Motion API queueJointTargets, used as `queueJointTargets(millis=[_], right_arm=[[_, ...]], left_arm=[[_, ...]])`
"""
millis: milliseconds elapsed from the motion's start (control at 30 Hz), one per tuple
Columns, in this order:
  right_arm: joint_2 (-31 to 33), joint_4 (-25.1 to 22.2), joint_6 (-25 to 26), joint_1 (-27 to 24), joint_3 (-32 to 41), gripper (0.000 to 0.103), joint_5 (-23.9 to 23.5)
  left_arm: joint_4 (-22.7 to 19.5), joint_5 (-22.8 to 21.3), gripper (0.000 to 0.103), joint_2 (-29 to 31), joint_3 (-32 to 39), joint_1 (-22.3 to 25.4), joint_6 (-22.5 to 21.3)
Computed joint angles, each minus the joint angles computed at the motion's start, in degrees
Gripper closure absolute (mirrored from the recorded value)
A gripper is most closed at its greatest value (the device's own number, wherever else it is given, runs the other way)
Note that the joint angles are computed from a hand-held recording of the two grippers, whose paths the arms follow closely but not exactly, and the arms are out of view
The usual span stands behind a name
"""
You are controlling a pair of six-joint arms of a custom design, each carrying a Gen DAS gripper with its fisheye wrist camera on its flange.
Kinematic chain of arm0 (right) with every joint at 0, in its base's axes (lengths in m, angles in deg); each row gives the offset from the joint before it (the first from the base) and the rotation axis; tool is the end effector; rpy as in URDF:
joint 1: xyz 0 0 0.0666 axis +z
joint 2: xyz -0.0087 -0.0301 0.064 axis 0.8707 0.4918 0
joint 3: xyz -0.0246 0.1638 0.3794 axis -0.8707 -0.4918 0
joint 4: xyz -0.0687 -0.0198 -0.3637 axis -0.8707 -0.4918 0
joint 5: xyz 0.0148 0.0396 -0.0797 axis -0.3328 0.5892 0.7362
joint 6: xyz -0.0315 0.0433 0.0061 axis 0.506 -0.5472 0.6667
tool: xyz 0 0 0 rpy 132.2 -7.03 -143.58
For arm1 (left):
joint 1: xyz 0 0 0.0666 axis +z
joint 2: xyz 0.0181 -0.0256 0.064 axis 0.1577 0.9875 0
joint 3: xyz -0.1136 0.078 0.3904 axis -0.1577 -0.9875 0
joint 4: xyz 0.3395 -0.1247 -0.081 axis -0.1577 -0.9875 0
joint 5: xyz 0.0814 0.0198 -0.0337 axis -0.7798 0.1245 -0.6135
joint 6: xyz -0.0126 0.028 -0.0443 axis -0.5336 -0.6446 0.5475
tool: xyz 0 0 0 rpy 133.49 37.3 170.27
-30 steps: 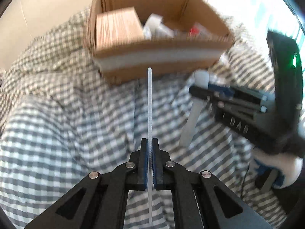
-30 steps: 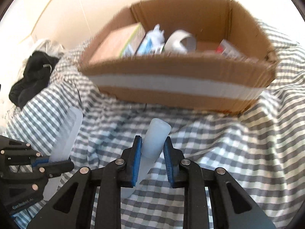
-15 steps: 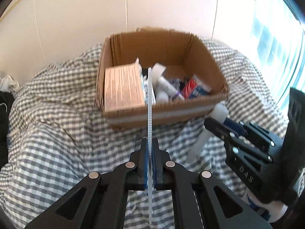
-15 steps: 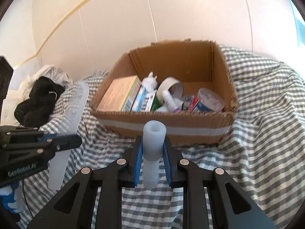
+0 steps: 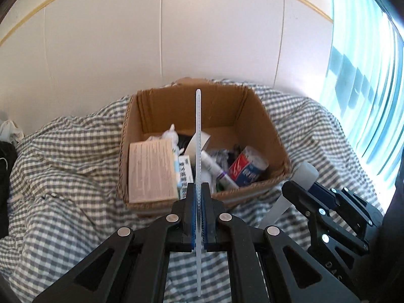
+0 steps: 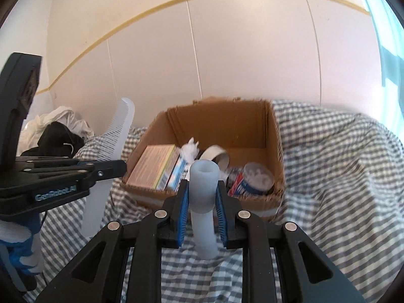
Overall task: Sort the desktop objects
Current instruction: 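Carry the comb and white cylinder over the cardboard box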
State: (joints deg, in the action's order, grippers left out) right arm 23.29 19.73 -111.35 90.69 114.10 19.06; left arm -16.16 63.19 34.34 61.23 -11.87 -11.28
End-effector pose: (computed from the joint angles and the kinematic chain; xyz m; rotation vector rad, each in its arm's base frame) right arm 0.4303 0.2295 0.4812 0.1674 1.9710 0.0732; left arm 0.5316 -0.2152 0.5399 0.7972 2.1476 -0.4223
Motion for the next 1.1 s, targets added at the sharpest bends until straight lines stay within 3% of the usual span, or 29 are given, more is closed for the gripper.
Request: queueJointTargets(millis=[633, 1100], right_arm=[[1.8, 1.5, 6.6, -4.1, 9.4, 0.083, 2.3], [7.7, 1.0, 12.1, -8.7, 19.6, 0.083, -0.2]], left_arm=[[4.4, 1.6, 0.099, 5.9, 11.8, -1.1, 4.4], [5.5, 0.2, 0.099, 12.5, 20.6, -2.4, 6.6]])
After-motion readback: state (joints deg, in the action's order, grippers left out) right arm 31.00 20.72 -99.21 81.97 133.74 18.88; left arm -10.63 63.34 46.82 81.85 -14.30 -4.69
